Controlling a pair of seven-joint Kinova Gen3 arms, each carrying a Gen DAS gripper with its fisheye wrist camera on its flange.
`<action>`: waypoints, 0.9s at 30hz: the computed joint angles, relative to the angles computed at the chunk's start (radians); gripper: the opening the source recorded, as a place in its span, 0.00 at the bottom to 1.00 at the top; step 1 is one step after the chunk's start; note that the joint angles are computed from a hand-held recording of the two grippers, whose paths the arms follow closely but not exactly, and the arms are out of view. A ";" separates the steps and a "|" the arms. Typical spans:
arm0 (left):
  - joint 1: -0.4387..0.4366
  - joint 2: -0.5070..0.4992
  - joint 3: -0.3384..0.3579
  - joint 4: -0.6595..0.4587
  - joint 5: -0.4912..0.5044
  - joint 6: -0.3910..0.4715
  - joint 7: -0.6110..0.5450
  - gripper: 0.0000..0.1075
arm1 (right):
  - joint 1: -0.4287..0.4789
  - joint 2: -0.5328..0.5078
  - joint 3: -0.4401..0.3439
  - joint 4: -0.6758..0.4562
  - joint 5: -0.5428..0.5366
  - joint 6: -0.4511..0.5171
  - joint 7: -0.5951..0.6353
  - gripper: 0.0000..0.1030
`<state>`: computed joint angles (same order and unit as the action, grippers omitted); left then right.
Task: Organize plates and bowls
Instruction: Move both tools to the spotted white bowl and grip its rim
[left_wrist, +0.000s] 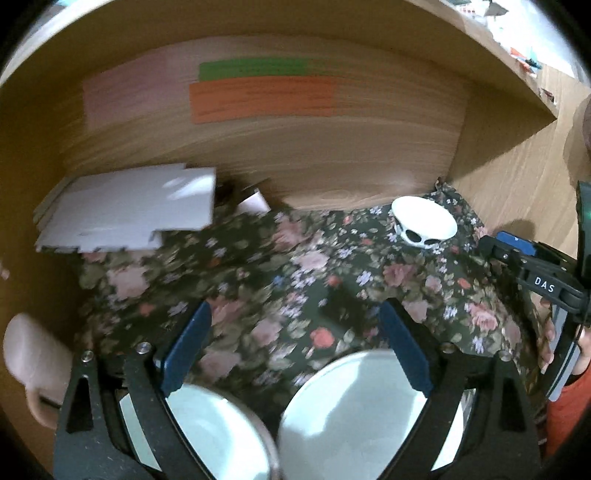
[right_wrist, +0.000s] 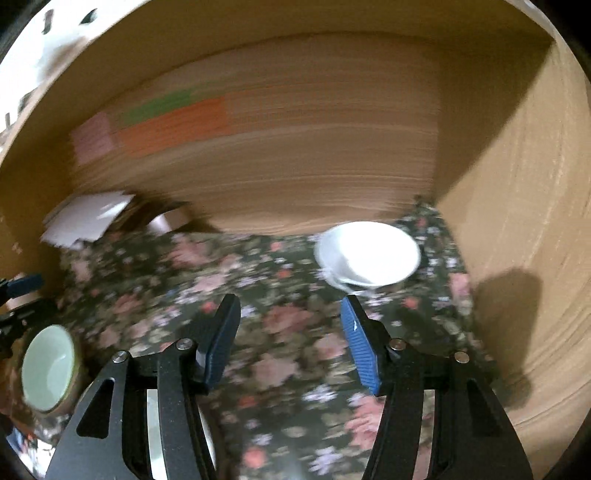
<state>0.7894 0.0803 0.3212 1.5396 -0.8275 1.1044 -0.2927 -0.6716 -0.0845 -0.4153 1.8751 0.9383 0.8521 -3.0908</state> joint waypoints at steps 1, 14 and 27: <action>-0.005 0.013 -0.002 -0.018 0.006 -0.003 -0.014 0.87 | 0.009 -0.003 0.013 0.004 -0.009 -0.011 0.009 0.52; 0.020 0.225 -0.145 -0.283 0.122 -0.027 -0.208 0.87 | 0.137 0.109 0.183 -0.033 -0.198 -0.142 0.205 0.52; 0.031 0.329 -0.244 -0.385 0.196 -0.052 -0.313 0.87 | 0.160 0.222 0.284 -0.107 -0.361 -0.187 0.361 0.42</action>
